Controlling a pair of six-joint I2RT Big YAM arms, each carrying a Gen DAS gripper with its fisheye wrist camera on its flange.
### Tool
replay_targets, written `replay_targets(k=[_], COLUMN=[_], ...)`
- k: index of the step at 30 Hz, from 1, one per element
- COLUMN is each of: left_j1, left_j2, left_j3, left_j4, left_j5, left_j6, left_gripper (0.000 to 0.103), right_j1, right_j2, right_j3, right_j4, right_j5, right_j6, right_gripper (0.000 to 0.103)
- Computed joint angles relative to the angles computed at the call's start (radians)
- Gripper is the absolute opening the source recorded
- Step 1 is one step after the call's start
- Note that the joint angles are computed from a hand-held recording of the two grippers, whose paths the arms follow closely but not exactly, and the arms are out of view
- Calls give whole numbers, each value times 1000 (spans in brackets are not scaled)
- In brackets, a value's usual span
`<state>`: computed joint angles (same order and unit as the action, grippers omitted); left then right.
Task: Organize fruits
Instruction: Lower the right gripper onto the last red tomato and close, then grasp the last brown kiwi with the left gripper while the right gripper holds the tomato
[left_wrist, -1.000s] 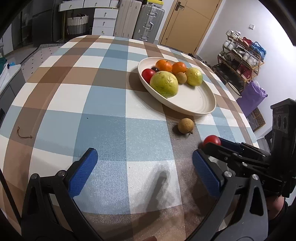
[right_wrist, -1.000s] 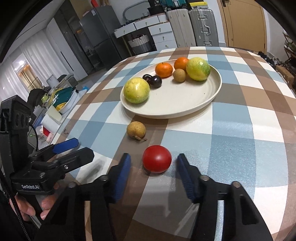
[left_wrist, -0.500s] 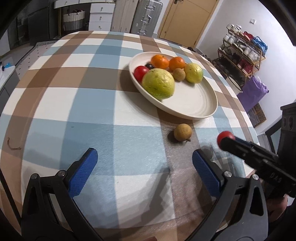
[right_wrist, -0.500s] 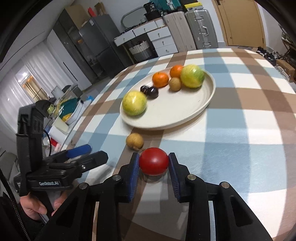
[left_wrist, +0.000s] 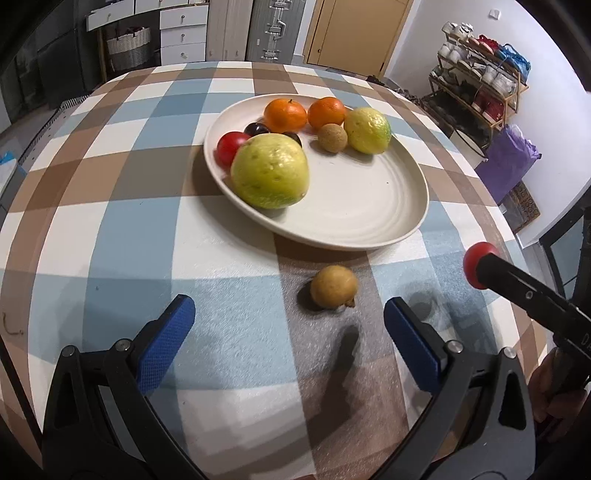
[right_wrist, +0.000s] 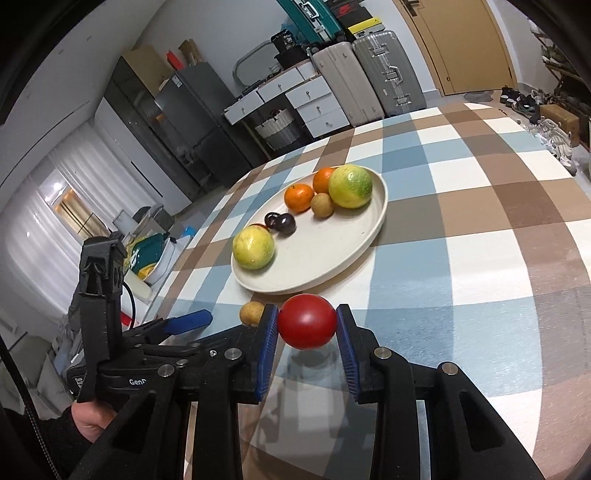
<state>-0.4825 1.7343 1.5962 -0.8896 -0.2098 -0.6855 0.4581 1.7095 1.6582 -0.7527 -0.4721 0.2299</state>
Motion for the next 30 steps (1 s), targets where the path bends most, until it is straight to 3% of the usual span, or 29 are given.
replay_targets(k=[9,15,17,19,21,30], left_j1=[-17,-27,-28,-31,-28,-50], left_j2=[79,97,91,87,74,36], left_j3=[107,143,139,136,121,97], left_j4=[-61,-91,-87,-92,-76,-70], left_j5=[-35,-67,-58,-52,-17,-30], left_j6=[29,40,53,66,60,71], left_gripper=[97,69,39,24,24,24], right_j1=[-29,-43,-46,-46,-43,-31], right_j2=[-2,-8,-10,-19,-24,-38], right_j3=[-18,-34,-38,-48,-52,-44], right_j4=[30,58,66,81,87,75], right_j5=[-46,-82,-109,-122,-131,-109], right_j6=[4,21,18,9,4,-6], right_gripper=[32,32,32,32,32,32])
